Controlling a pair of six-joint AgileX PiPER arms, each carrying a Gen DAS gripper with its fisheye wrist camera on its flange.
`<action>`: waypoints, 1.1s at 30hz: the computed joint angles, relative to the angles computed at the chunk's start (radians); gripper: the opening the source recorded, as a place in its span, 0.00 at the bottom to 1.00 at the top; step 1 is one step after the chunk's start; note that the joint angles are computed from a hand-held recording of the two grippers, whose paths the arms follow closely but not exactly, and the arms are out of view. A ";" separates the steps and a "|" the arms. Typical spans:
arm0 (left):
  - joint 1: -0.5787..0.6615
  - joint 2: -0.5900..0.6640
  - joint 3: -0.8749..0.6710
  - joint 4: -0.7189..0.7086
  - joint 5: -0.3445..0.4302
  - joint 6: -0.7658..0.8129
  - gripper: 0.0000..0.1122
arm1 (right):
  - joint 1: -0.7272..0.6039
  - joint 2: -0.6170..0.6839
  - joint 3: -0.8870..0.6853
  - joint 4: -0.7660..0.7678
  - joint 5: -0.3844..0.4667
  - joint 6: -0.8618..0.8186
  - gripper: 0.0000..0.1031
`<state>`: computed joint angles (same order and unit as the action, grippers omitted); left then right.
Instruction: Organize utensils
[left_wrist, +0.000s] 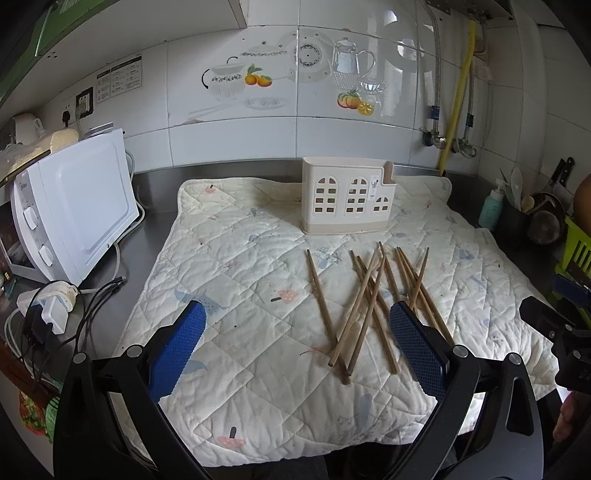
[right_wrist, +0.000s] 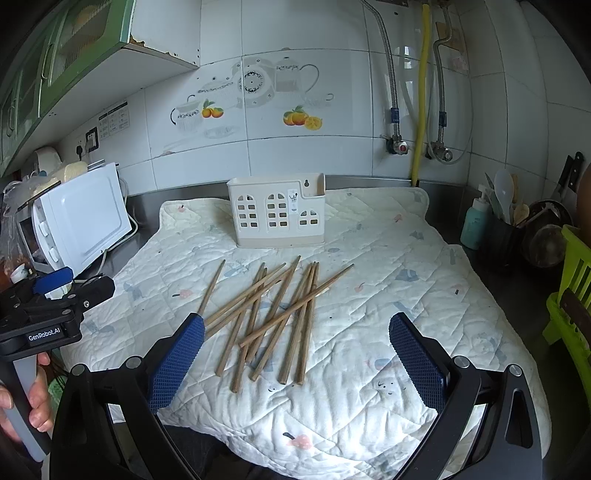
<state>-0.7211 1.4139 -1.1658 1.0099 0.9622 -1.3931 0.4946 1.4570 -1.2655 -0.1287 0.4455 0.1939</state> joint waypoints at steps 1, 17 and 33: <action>0.000 -0.001 0.002 0.003 -0.003 -0.001 0.87 | 0.001 0.000 0.000 -0.006 -0.001 0.005 0.94; 0.040 -0.048 0.082 0.045 -0.095 -0.018 0.82 | -0.002 0.018 0.006 -0.032 -0.018 0.040 0.94; 0.144 0.032 0.175 0.022 -0.422 0.083 0.56 | -0.013 0.066 0.014 -0.004 -0.045 0.021 0.94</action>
<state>-0.5773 1.4463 -0.9904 1.0318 0.5403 -1.3103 0.4813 1.5233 -1.2512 -0.1326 0.4001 0.2149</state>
